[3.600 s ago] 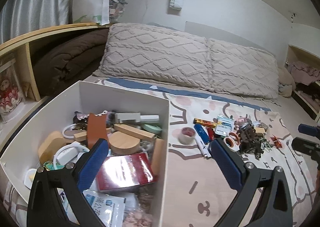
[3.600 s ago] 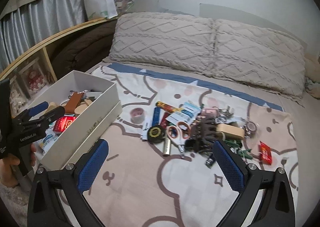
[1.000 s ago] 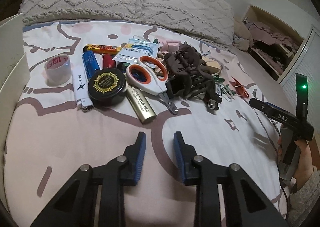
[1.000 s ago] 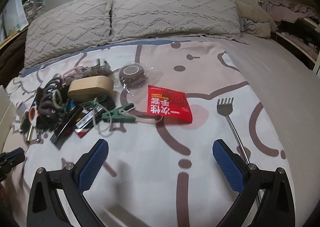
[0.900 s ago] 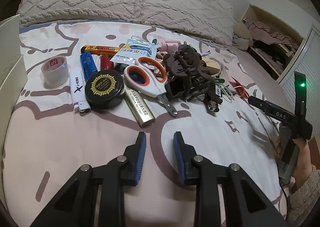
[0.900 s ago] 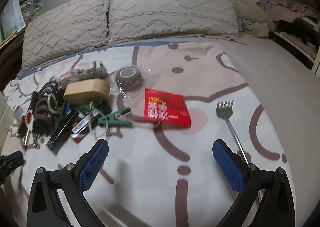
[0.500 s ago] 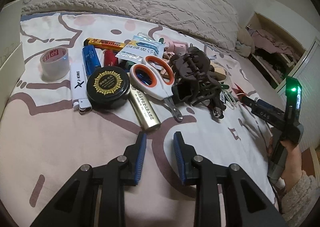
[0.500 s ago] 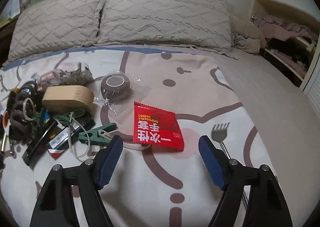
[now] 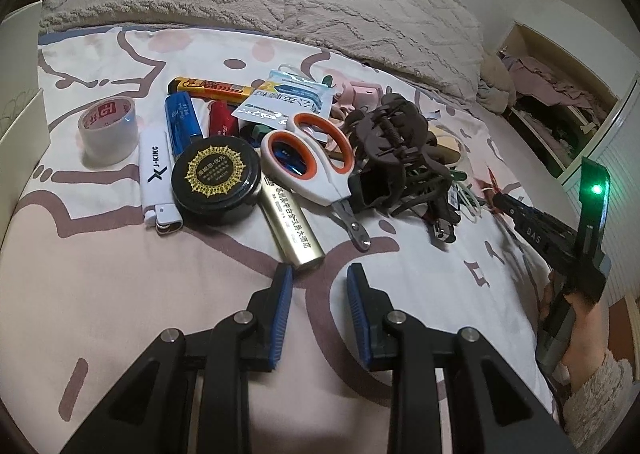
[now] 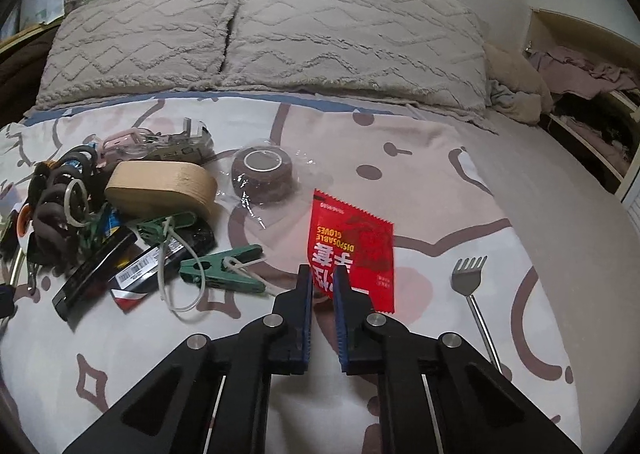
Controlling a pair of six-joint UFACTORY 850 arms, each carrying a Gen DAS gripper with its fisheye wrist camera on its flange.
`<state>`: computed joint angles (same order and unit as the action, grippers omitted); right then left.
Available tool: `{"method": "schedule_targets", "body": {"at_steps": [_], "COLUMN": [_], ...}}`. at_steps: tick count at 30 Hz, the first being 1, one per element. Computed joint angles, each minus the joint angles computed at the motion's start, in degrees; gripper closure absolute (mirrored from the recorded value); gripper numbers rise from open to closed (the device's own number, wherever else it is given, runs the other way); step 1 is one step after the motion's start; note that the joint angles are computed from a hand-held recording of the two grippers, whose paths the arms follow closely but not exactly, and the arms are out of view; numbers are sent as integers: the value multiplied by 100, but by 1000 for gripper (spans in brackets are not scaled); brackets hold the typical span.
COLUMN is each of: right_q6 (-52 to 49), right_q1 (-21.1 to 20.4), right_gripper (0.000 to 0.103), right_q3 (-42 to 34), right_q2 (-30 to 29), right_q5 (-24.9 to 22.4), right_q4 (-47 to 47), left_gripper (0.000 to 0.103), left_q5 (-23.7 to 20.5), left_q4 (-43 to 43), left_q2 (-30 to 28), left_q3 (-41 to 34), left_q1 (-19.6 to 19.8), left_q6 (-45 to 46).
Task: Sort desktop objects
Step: 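Close the left tool on the gold lighter while the right tool approaches the red packet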
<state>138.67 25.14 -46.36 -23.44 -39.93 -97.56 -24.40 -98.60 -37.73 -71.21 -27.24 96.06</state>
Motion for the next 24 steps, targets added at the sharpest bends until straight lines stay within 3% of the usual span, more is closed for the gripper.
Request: {"method": "schedule_targets", "body": {"at_steps": [9,11,16,24], "right_q6": [613,726,906,1732], "right_q1": [257,345,511,316], "right_gripper": [99,99,99,99], "right_q3": [208,263,358,575], "right_q2": [120,157,223,349], "right_q5": [16,7,-87,133], "right_q4": [-473,-551,-598,-1023], "left_gripper": [75,82,82,83], "left_q5": [51,62,-124,-121], "left_q4": [-28,-105,-189,-601], "left_q2": [-68,-63,-86,32], "left_q3": [-109,-89,-77,102], "left_q1": [-12,-2,68,66], "left_q6": [-86,-30,4,467]}}
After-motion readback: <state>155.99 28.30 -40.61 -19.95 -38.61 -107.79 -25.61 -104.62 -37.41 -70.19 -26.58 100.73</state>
